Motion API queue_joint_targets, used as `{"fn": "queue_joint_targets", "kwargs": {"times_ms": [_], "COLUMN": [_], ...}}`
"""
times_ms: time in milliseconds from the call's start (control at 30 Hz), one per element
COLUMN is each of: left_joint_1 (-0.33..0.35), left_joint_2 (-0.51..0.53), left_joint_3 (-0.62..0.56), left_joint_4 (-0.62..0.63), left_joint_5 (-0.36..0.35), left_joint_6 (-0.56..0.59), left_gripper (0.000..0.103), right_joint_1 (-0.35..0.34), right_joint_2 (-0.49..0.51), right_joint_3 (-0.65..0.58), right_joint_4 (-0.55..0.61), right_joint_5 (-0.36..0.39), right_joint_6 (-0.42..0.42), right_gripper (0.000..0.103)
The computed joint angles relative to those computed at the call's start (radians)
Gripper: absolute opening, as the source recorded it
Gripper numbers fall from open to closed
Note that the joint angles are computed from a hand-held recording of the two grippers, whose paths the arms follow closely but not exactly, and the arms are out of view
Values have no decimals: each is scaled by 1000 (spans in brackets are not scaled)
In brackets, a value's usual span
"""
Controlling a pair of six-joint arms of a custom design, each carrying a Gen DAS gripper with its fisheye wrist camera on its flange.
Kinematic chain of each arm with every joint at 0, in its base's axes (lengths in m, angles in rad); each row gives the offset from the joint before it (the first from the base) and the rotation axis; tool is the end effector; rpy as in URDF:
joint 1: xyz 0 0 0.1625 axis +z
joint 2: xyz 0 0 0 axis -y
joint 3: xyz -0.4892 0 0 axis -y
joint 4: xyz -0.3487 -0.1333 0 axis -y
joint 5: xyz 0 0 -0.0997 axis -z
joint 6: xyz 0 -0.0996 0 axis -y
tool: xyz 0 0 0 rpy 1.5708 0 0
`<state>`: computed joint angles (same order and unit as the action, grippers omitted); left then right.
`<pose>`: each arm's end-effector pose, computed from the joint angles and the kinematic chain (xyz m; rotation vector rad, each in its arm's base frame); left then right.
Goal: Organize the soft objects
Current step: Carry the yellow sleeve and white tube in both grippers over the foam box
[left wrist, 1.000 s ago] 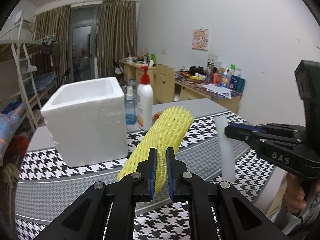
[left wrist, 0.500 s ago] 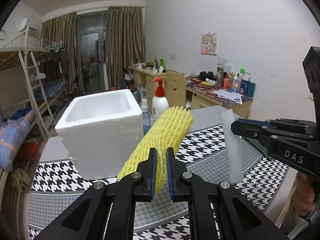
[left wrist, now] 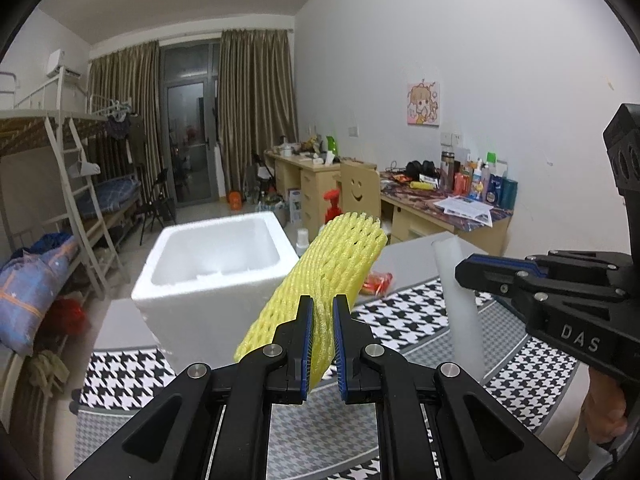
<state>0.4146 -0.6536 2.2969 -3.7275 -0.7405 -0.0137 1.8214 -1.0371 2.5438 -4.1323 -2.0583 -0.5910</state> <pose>-0.3587 -0.3838 0.1026 1.0987 2.2397 -1.1454 0.1824 -0.3630 0.2790 0.6186 -2.1762 1.1910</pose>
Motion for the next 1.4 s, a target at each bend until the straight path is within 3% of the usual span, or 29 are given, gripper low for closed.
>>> {"fn": "queue_joint_targets", "kwargs": {"times_ms": [500,1400], "left_joint_1": [17,101], "left_joint_2": [-37,-36], "left_joint_3": [-59,-190], "left_joint_4": [-6,9], "left_joint_5": [29,75], "left_joint_6": [69,144], "left_gripper": [11,11], "right_joint_1": [74,107], "right_joint_2": [-23,28], "right_joint_3": [-90,-259], "right_joint_4": [94,221], "right_joint_5": [-42,-21], "right_joint_6": [-14,-37], "right_gripper": [9,9]}}
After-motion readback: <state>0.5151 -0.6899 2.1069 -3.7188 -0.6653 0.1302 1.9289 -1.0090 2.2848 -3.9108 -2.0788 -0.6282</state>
